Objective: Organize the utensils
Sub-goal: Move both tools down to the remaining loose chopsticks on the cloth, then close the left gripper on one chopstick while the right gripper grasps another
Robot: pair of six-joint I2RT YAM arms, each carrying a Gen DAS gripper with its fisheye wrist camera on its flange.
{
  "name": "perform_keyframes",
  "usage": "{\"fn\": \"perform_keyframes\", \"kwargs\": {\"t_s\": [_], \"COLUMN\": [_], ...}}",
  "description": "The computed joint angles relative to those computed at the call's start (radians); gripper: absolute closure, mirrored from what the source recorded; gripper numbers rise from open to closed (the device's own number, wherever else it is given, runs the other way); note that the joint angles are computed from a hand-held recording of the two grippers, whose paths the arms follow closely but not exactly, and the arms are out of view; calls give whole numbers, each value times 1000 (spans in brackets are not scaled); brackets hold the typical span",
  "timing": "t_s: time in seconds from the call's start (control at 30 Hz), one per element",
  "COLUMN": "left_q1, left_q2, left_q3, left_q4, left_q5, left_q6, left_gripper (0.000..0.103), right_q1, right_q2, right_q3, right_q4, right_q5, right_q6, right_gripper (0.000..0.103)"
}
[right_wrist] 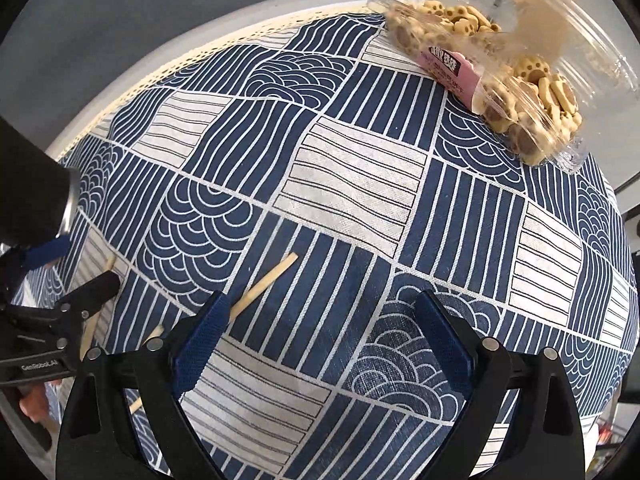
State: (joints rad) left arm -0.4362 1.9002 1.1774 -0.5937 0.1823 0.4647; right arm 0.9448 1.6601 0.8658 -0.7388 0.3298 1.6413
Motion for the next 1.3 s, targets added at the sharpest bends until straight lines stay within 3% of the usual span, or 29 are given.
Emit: {"fn": "perform_keyframes", "kwargs": {"t_s": [0.1, 0.43, 0.53, 0.7, 0.93, 1.3], "left_q1": [-23, -22, -1, 17, 35, 10], "left_q2": [2, -23, -54, -77, -101, -75], "left_q3": [-1, -51, -81, -95, -104, -68], "left_q4": [13, 69, 59, 35, 4, -23], "left_q5": [-47, -54, -47, -61, -68, -97], "left_q6": [-30, -64, -42, -62, -72, -137], "left_gripper": [5, 4, 4, 4, 12, 8], "right_q1": [-1, 44, 31, 25, 102, 218], "right_q2": [36, 62, 133, 126, 100, 84], "right_q3": [20, 50, 123, 143, 126, 137], "right_q4": [10, -22, -46, -57, -94, -151], "right_q5": [2, -13, -41, -90, -76, -126], "right_q6": [31, 119, 68, 44, 153, 333], "right_gripper": [7, 6, 6, 6, 7, 9]}}
